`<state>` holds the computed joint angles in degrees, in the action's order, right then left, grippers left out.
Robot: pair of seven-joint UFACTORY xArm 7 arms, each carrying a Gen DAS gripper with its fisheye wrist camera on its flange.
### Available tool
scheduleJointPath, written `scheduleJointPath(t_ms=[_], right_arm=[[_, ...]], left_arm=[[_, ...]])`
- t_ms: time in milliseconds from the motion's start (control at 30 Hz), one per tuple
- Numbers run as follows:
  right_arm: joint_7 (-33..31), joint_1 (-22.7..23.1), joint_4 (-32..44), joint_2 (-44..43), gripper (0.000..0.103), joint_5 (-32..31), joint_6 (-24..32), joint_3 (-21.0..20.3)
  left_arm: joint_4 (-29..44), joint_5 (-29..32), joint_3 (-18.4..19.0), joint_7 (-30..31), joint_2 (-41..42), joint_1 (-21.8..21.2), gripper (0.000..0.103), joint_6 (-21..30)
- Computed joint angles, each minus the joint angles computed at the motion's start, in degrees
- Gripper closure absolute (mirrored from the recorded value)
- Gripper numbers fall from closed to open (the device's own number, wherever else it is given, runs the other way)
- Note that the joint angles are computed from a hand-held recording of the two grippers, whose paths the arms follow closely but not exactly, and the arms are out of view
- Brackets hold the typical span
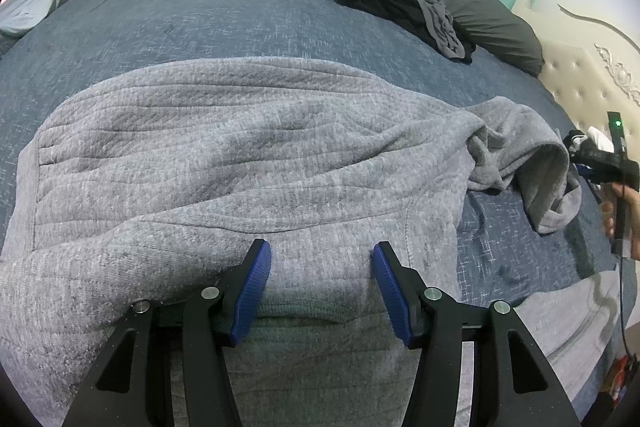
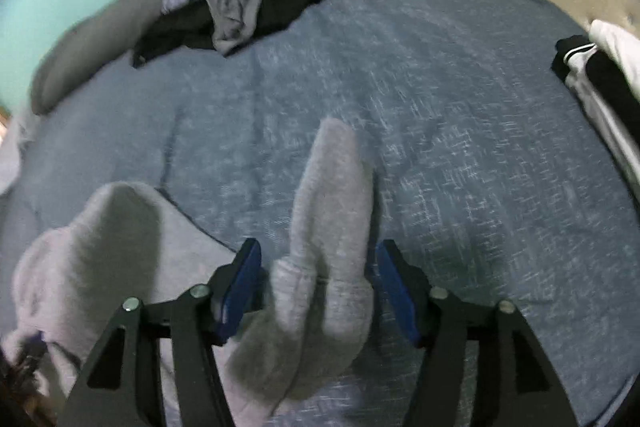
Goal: Fold clothes
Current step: 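Pull the sleeve outward away from the hoodie body with the right tool, then lay the stretched sleeve on the bed and open the right tool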
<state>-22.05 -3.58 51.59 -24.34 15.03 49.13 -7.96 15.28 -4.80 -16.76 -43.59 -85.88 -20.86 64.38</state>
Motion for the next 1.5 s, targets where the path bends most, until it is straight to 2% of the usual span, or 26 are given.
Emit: scheduleJointPath(t_ms=[33,100,200,367,633,867,967,1133,1333,1500], right_arm=[[0.27,-0.34,-0.38,-0.31,0.078,-0.67,-0.71,0.30],[0.89,-0.92,-1.13,-0.92,0.088,-2.10,-2.13,0.80],[-0.07,-1.29,-1.24,-2.05,0.091,-2.45,-4.00,-0.38],[-0.15,-3.71,1.77,-2.53,0.092,-2.84,-5.42,-2.97],[-2.03,-8.64,9.23,0.87,0.093,-5.17,-3.67,-6.51],[-5.47,-10.81,11.31,3.79,0.093,-1.48,-5.79,-9.09],[-5.72,-11.64,11.05,4.49,0.093,-0.92,-6.72,-8.60],[-8.90,-10.91,9.81,4.74,0.093,3.09,-9.27,-9.40],[-5.72,-14.85,7.68,7.59,0.092,-2.09,-7.60,-7.85],[-7.36,-17.01,5.01,7.56,0.087,-6.04,-9.61,-7.57]], left_arm=[[-0.11,-0.04,0.10,-0.04,-0.12,-0.05,0.045,-0.01],[-0.26,-0.16,0.23,-0.11,-0.26,-0.15,0.045,-0.02],[-0.12,-0.13,0.19,-0.08,-0.01,-0.14,0.045,-0.16],[-0.07,-0.19,-0.10,-0.32,-0.15,-0.35,0.045,0.13],[-0.03,0.06,0.17,-0.10,0.32,-0.21,0.045,-0.03],[-0.09,0.21,0.18,0.12,0.43,-0.25,0.045,0.06],[-0.08,0.37,0.34,0.44,0.43,-0.26,0.045,0.22],[-0.19,0.34,0.59,0.80,0.42,-0.09,0.045,0.28],[-0.11,0.48,0.51,1.18,1.11,0.05,0.045,0.04],[-0.18,0.46,0.71,1.38,1.16,0.08,0.045,-0.12]])
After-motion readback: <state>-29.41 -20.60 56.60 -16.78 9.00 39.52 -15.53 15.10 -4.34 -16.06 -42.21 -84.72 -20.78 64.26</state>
